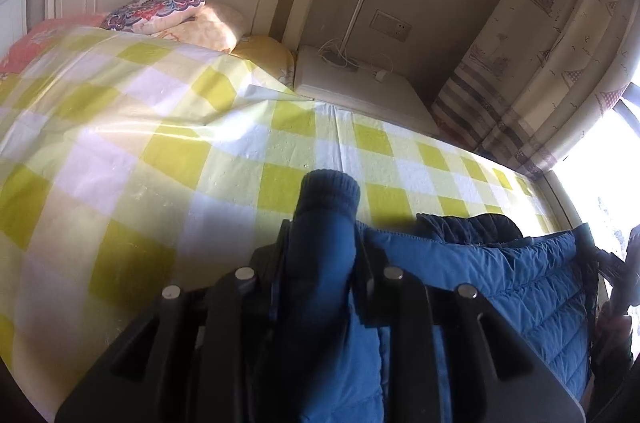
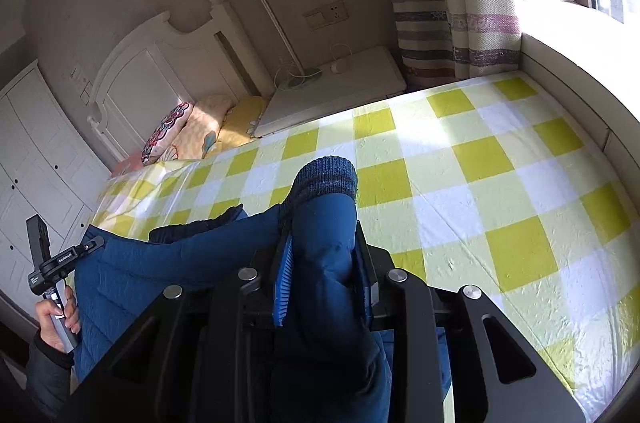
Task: Fold large clothes
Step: 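Carry the held hem with both grippers over the jacket toward the collar, then lower the hem onto the collar end and open both grippers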
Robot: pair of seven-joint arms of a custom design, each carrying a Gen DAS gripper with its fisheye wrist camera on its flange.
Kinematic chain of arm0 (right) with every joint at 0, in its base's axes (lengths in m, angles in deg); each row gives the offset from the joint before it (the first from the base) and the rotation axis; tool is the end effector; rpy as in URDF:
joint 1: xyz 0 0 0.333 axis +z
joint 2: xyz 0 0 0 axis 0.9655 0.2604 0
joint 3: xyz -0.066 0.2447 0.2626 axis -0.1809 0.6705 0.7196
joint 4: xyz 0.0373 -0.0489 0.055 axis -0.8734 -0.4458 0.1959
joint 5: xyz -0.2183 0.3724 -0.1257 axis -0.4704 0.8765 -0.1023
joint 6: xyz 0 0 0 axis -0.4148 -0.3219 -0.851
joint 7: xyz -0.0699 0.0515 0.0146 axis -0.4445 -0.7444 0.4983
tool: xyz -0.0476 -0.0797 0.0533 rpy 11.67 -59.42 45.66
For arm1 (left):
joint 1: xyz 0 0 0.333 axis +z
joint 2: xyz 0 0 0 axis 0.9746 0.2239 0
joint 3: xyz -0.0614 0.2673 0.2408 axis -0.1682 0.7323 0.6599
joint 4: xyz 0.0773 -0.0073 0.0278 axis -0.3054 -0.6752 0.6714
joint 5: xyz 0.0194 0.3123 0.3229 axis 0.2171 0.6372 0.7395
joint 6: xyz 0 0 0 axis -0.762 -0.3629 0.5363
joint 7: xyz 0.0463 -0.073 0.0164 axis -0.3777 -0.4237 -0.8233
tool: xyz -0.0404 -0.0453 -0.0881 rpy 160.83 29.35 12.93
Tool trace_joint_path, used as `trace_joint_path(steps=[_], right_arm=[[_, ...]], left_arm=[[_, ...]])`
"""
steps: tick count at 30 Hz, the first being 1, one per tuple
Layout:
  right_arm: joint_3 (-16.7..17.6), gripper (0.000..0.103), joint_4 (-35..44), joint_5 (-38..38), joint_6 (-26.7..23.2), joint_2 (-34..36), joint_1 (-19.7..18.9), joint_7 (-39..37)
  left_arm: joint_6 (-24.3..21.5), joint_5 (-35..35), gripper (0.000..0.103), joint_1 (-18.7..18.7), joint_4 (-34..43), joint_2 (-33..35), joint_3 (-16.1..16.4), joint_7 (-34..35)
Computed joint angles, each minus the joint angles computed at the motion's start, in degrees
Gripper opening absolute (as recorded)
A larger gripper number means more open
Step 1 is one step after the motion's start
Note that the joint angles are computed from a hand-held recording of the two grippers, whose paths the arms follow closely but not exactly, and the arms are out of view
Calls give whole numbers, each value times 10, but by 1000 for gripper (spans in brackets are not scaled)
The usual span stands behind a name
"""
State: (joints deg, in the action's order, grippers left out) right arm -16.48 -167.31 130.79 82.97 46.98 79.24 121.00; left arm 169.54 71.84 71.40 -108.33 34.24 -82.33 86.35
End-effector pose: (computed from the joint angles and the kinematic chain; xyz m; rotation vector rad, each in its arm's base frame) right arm 0.6558 0.0428 0.5051 -1.8059 1.3443 -0.1358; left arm 0.4905 -0.2582 0.5285 -2.1701 1.3285 -0.8638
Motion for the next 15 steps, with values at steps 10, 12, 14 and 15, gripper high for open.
trace_joint_path(steps=[10, 12, 14, 15], right_arm=[[10, 88, -3, -158, 17, 16, -7, 151], [18, 88, -27, -143, 59, -19, 6, 108], [23, 88, -40, -118, 68, -46, 28, 43], [26, 88, -46, -123, 70, -56, 43, 23]], left_arm=[[-231, 11, 98, -18, 46, 10, -22, -72], [-268, 55, 100, -31, 72, 12, -34, -101], [-262, 89, 100, -50, 110, 34, -36, -90], [-259, 98, 100, -62, 135, 54, -36, -67]])
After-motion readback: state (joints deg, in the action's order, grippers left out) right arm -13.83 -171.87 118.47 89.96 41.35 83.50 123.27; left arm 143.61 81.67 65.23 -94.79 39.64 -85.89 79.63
